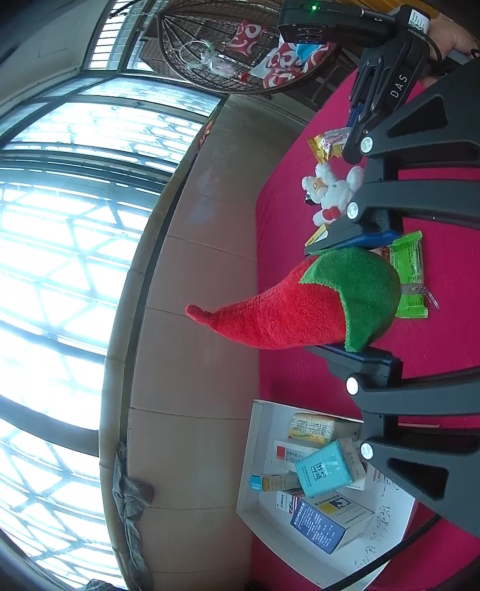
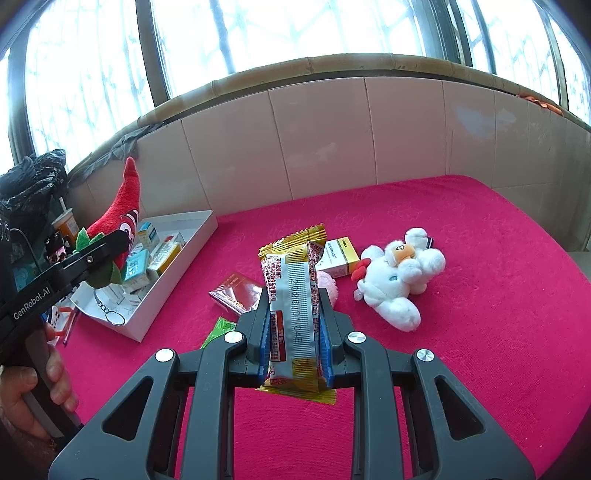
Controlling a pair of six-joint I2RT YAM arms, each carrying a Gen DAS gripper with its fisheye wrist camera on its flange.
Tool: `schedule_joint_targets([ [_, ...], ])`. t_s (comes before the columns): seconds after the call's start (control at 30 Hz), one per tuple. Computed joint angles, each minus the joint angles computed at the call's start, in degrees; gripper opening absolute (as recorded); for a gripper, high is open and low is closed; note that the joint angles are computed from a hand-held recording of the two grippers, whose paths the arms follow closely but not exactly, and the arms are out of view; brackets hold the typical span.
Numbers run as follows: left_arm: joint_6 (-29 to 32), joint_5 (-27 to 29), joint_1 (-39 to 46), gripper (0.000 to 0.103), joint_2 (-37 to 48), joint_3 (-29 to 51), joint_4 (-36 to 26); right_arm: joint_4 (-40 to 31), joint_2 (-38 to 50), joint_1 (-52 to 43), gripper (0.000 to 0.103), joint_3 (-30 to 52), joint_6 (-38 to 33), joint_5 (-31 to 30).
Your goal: Organize objects
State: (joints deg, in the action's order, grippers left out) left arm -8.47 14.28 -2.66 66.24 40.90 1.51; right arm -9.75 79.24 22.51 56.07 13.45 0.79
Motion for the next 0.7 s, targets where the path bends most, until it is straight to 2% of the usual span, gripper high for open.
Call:
schedule_joint_targets([
  [0.7,-0.38,3.79,4.94,0.042,-0.95,-1.16,0.26,-0.98,1.47,3.64,0.021,1.15,0.16,1.70],
])
